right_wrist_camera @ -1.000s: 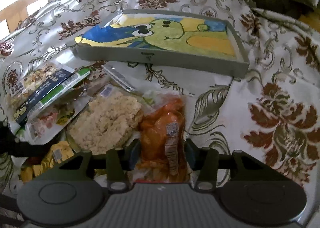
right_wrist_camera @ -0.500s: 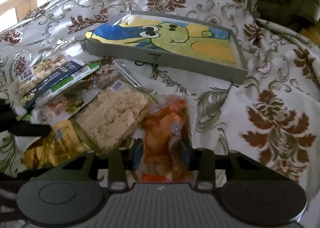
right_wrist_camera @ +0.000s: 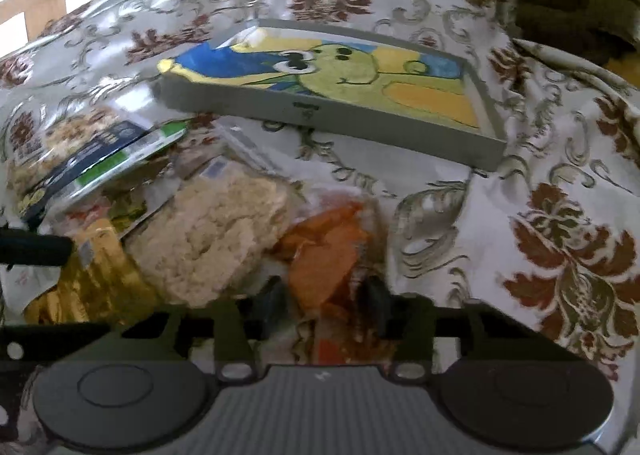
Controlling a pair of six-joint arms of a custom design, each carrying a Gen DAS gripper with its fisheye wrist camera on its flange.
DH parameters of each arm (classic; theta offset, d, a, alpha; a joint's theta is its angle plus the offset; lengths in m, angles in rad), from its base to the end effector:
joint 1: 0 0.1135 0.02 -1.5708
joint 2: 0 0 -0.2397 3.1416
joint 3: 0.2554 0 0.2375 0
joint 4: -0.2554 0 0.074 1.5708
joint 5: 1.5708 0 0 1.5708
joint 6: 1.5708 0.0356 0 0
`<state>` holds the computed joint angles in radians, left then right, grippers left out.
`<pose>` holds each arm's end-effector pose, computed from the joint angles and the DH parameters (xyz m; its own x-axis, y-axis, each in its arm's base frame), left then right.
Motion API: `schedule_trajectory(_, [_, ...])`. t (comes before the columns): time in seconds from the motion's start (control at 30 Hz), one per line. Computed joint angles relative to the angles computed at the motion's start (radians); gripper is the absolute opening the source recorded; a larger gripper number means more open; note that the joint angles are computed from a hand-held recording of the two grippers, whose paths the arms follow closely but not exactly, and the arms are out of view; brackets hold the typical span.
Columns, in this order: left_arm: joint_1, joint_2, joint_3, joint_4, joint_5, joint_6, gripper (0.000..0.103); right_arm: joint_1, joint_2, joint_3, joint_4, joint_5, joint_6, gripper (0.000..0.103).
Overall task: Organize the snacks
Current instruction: 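Lift the gold foil packet with the left tool while the right tool lifts the orange bag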
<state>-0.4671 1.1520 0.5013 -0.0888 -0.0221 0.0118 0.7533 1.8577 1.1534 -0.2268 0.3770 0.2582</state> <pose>0.1992 -0.0996 0.1672 -0.5965 0.3141 -0.7386 0.4427 0.8964 0.0236 0.2757 0.2406 0.1544 -0.6873 -0.3190 -0.6526 -0.3105 0.9412 -0.1331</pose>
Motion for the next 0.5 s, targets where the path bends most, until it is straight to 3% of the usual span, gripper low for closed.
schedule_trajectory(0.1, [-0.007,-0.018,-0.012,0.010,-0.011,0.002,0.047,0.017,0.000,0.005,-0.019,0.032,-0.017,0.043])
schedule_trajectory(0.13, [-0.009,-0.026,-0.018,0.015,-0.012,0.004,0.018,0.030,0.003,0.004,-0.018,0.056,-0.021,0.042])
schedule_trajectory(0.17, [-0.007,-0.029,-0.019,0.016,-0.010,0.010,0.006,0.042,0.005,0.004,-0.018,0.076,-0.021,0.041])
schedule_trajectory(0.37, [0.026,0.016,0.008,-0.011,0.011,-0.004,0.006,0.078,-0.020,-0.001,-0.055,0.120,0.019,0.040])
schedule_trajectory(0.5, [0.065,0.032,0.021,-0.029,0.073,-0.009,0.007,0.093,-0.041,-0.009,-0.077,0.135,0.040,0.040])
